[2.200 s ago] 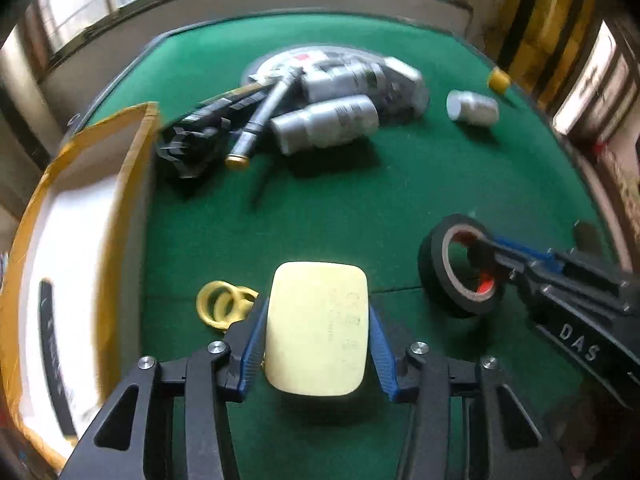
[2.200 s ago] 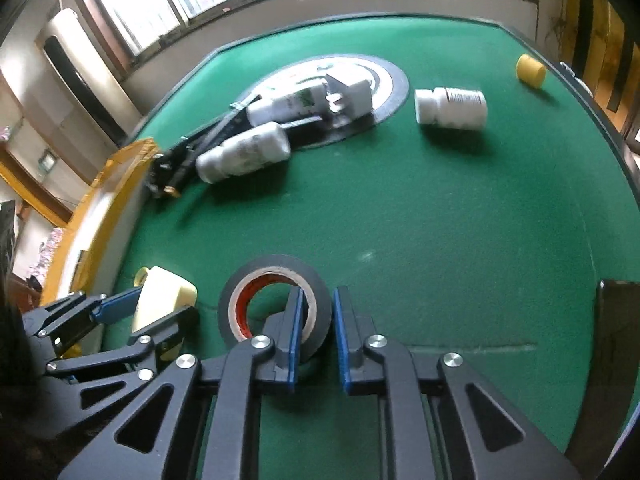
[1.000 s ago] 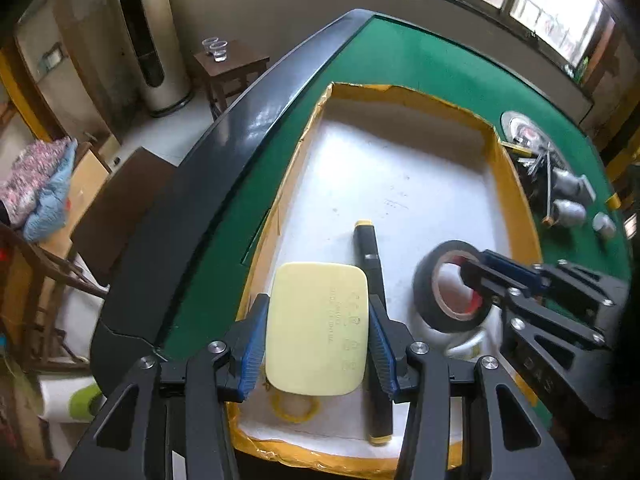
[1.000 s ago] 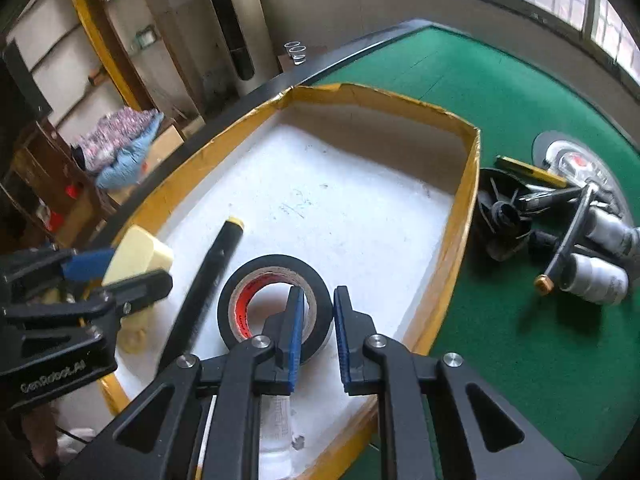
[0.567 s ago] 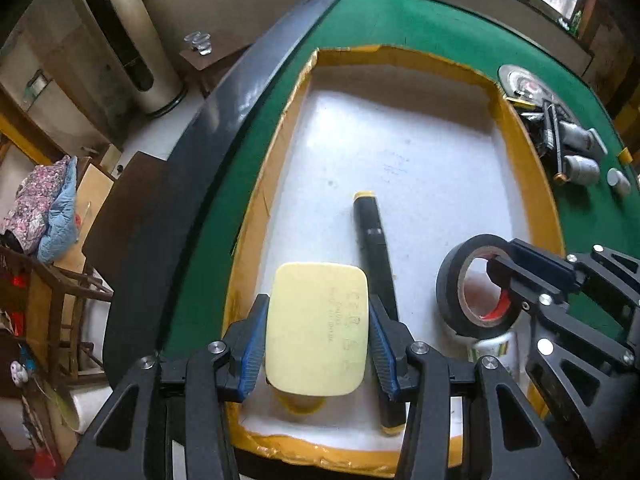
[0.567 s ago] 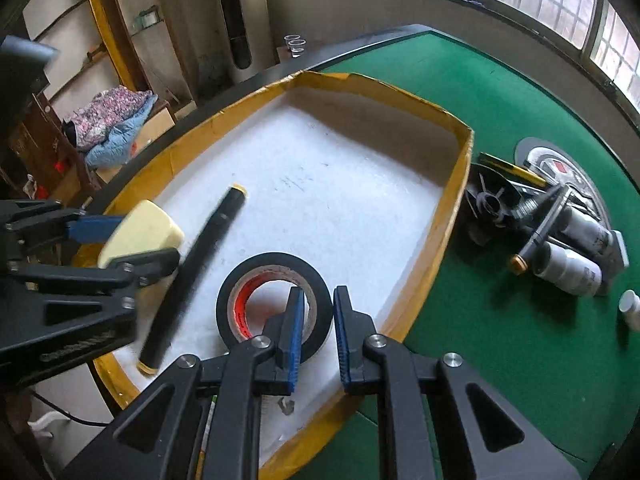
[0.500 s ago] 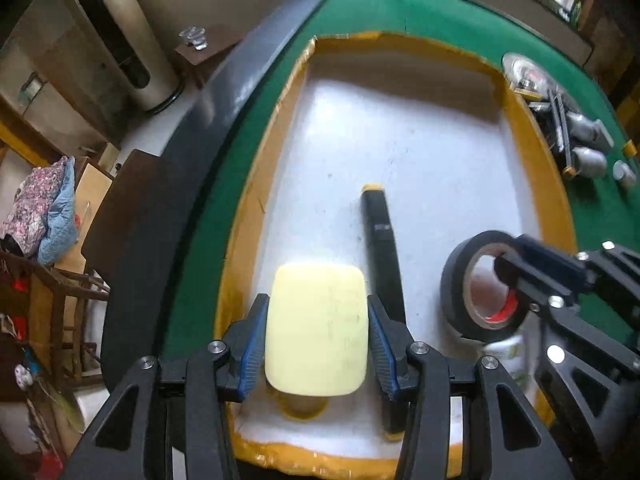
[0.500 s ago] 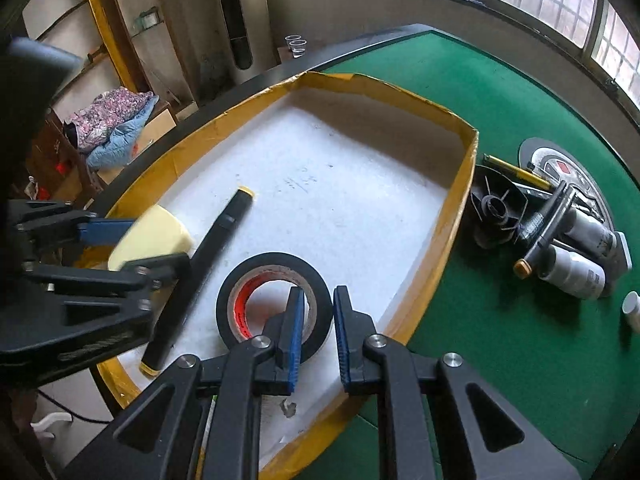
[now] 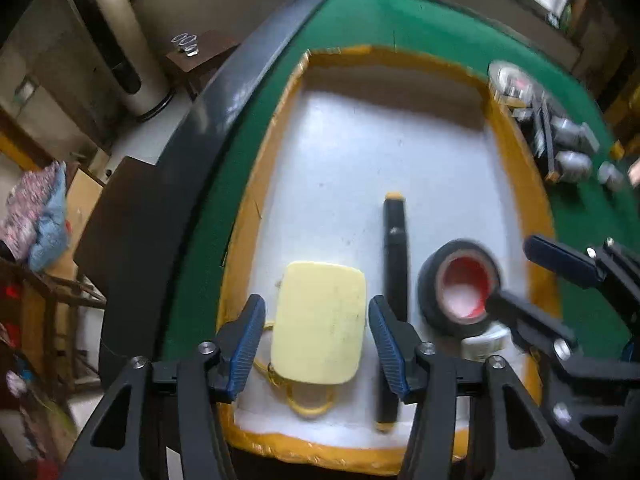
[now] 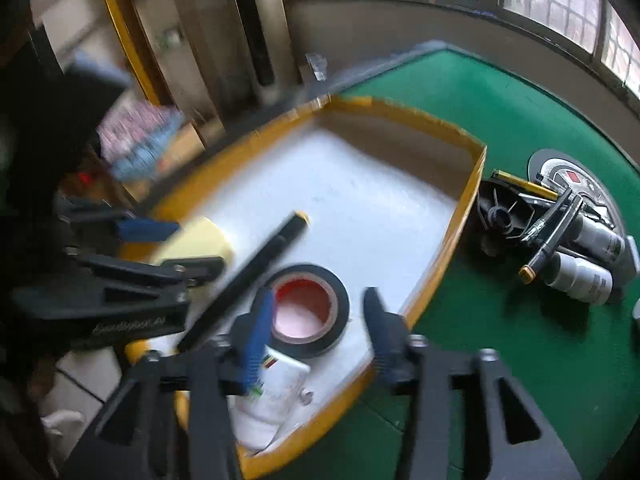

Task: Organize rigid objects
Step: 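Carry the sponge and tape roll into the tray and open both grippers, then grasp a white bottle with the left gripper while the right grasps another bottle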

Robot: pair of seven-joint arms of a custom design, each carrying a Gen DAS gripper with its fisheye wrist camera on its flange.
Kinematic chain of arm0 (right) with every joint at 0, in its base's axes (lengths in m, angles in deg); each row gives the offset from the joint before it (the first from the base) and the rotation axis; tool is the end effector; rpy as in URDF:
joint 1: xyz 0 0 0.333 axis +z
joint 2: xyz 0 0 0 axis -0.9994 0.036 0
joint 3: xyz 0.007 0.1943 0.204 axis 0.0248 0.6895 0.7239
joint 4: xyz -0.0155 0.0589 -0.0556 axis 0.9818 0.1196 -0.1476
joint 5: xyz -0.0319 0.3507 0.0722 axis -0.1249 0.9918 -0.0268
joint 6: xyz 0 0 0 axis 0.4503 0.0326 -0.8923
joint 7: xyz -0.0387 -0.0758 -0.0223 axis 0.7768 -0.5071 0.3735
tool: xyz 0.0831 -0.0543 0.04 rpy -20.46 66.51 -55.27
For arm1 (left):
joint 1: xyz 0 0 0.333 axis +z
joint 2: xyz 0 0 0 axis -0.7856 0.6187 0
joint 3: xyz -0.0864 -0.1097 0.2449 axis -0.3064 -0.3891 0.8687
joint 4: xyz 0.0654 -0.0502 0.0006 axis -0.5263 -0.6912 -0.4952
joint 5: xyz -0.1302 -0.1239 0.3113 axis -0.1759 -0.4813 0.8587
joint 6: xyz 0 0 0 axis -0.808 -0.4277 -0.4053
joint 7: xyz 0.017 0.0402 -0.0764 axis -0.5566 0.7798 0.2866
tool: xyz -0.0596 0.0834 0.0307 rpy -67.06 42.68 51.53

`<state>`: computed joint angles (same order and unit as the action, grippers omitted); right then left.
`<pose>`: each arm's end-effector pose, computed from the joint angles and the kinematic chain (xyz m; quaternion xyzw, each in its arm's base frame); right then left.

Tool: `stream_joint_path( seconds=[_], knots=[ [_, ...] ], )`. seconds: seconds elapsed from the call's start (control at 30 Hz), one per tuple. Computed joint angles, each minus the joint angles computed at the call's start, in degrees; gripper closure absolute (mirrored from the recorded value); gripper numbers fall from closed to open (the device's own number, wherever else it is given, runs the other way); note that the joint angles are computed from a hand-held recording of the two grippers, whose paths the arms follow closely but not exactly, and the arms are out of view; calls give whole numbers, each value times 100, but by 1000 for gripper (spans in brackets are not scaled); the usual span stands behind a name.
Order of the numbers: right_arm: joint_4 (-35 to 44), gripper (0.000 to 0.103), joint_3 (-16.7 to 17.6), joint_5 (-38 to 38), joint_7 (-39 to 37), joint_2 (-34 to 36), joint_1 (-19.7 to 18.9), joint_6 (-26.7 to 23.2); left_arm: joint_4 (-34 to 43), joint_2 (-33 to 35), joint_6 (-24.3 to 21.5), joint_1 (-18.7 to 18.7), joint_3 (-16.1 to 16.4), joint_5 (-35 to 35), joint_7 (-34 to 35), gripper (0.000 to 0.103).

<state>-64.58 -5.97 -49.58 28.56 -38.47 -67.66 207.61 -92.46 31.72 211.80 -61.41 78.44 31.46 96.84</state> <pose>0.5286 0.2600 0.4801 -0.7692 0.5543 -0.1255 0.2921 0.5378 -0.1918 0.5394 -0.6269 0.7568 -0.1212 0.1396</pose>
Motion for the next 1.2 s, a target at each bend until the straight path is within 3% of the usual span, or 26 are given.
stream_joint_path(
  seconds=[0.03,0.1,0.23,0.33,0.43,0.63,0.8,0.93,1.2],
  knots=[
    [-205,51,42,386,-276,-174,-61,187,-125,-124,186,1,2,-19,-93,41],
    [-569,49,77,1388,-1067,-511,-113,467,-464,-424,721,-15,-26,-35,-211,27],
    [-1283,46,-236,3313,-2390,-1241,65,718,-581,-609,1017,-130,-172,192,-456,27],
    [-1730,45,-541,3979,-2769,-1700,146,729,-674,-707,1384,-309,-257,-193,-148,27],
    [-2172,43,-800,4234,-2865,-2101,128,707,-271,-404,1373,-517,-403,-275,-10,27],
    [-2903,42,-1063,3792,-2417,-2897,-268,788,769,339,900,-910,-561,-595,51,27],
    [-2909,33,-1407,3293,-1936,-2977,-559,956,1663,1001,626,-1225,-604,-596,73,27],
    [-2479,33,-1744,3117,-1866,-2591,-742,666,2358,1539,438,-1385,-574,-601,161,27],
    [-974,33,-1580,2157,-1751,-1124,-1753,-156,4037,2764,-163,-1743,-391,-392,230,27]
  ],
)
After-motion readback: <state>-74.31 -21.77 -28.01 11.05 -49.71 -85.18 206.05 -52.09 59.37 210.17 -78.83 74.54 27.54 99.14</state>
